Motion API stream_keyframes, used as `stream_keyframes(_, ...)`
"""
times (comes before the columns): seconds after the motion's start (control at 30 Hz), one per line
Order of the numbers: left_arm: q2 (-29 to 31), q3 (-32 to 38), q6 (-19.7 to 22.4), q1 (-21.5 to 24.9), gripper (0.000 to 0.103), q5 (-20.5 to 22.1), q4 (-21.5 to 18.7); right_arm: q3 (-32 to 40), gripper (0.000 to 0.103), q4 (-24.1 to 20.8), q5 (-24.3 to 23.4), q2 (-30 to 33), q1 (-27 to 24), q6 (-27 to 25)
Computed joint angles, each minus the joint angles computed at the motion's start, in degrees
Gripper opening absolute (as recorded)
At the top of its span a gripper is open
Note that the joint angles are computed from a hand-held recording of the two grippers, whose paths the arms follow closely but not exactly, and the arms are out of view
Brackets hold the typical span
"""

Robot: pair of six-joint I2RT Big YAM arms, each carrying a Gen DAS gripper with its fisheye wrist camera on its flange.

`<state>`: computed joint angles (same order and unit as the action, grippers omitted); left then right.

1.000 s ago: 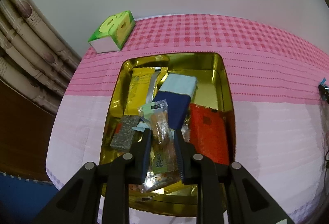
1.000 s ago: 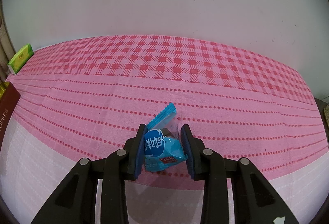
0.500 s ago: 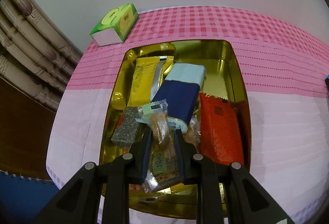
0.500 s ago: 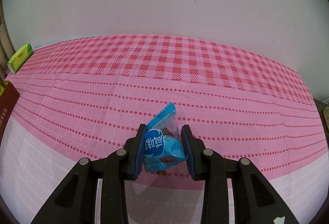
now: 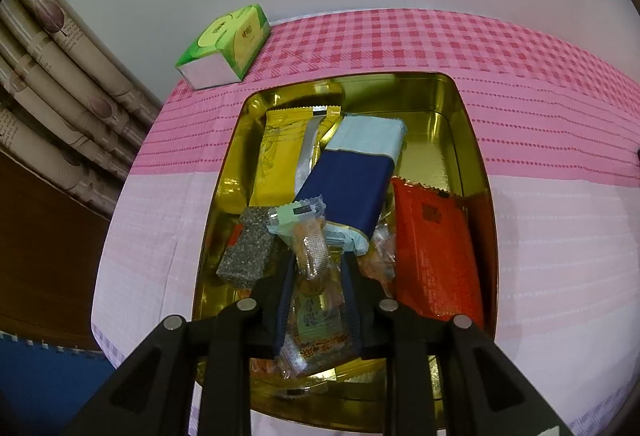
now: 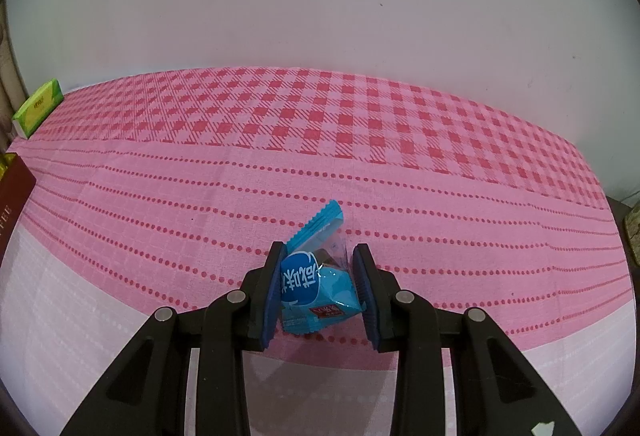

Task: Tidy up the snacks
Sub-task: 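Carry the biscuit packet into the tin and open the left gripper, then carry the blue candy packet into the tin and open the right gripper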

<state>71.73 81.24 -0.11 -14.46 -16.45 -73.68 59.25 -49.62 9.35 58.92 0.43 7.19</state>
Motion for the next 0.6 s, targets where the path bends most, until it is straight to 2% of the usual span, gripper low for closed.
stream_keyframes(0.13, -0.14, -0.08, 0.27, 0.12, 0.029, -0.28, -0.17, 0.11, 0.031, -0.08, -0.06, 0.08, -0.07, 0.00)
stream_keyframes(0.27, -0.71, -0.41, 0.63, 0.51, 0.040, -0.60, 0.42, 0.17, 0.030, -0.15, 0.28, 0.15, 0.18, 0.26)
stream_keyframes(0.6, -2.27, -1.07, 0.64, 1.12, 0.043, -0.67, 0.77, 1.04, 0.028, -1.35, 2.26, 0.81, 1.86, 0.82)
